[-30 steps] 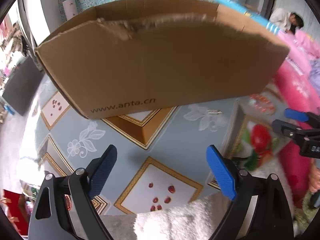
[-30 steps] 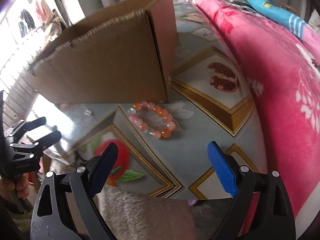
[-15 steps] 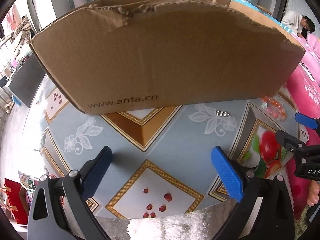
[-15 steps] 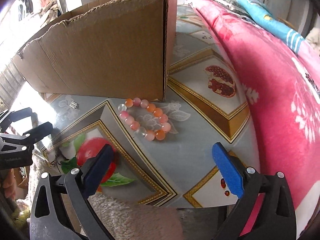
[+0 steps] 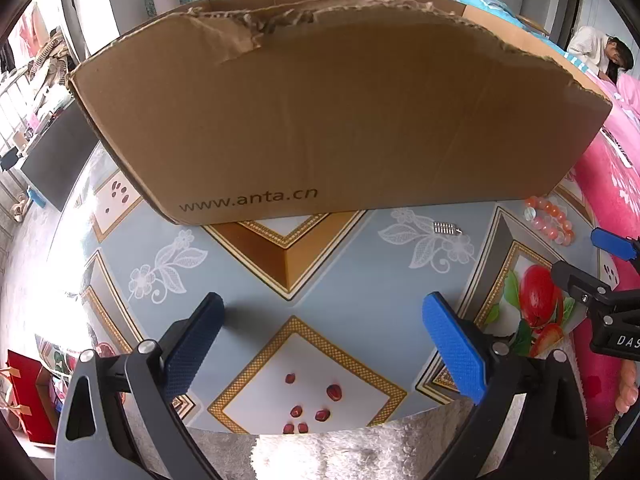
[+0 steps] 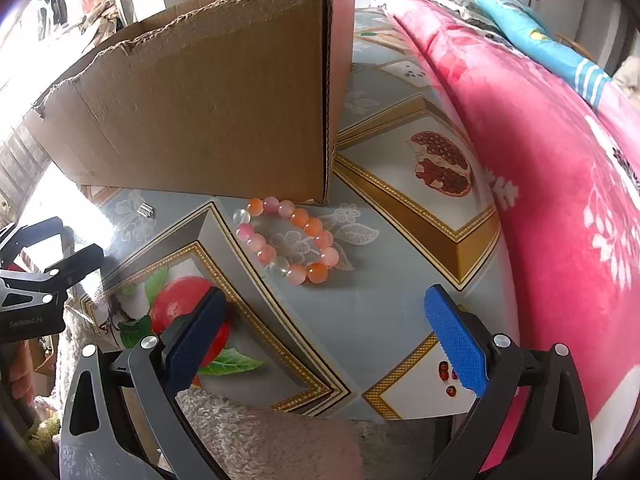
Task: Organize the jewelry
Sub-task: 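Lower the right gripper to the bead bracelet while the left gripper lowers to the silver spring charm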
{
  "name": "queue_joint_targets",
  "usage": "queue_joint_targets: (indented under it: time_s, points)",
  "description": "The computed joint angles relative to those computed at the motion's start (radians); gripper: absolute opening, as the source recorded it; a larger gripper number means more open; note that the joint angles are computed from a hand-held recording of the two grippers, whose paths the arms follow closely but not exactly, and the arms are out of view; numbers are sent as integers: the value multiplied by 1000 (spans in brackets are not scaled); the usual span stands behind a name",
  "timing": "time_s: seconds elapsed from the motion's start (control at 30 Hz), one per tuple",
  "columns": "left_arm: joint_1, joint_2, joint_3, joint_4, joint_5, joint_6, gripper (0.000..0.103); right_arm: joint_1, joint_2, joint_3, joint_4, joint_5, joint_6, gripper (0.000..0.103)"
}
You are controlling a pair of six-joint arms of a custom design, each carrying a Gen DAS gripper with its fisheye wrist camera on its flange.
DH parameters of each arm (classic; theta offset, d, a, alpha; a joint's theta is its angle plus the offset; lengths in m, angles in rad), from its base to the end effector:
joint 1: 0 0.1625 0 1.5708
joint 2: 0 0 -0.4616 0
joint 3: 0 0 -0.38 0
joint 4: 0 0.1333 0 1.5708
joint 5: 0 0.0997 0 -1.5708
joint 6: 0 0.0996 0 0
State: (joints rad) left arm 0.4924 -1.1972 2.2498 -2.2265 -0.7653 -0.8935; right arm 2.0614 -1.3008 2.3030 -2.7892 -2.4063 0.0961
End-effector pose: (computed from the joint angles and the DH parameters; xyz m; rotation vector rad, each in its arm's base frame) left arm -0.2749 -0.3802 0.1600 0.4123 2.2931 -0.5669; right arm 0.2595 -0.3596 0.2433 0.3488 -2.3218 0.5446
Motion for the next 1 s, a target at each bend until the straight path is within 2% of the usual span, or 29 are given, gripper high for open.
queue_joint_targets:
  time_s: [1.0]
  points:
    - [-7,-15,21,-42,2,48,98,1,-3,7,-9,-7,12,95]
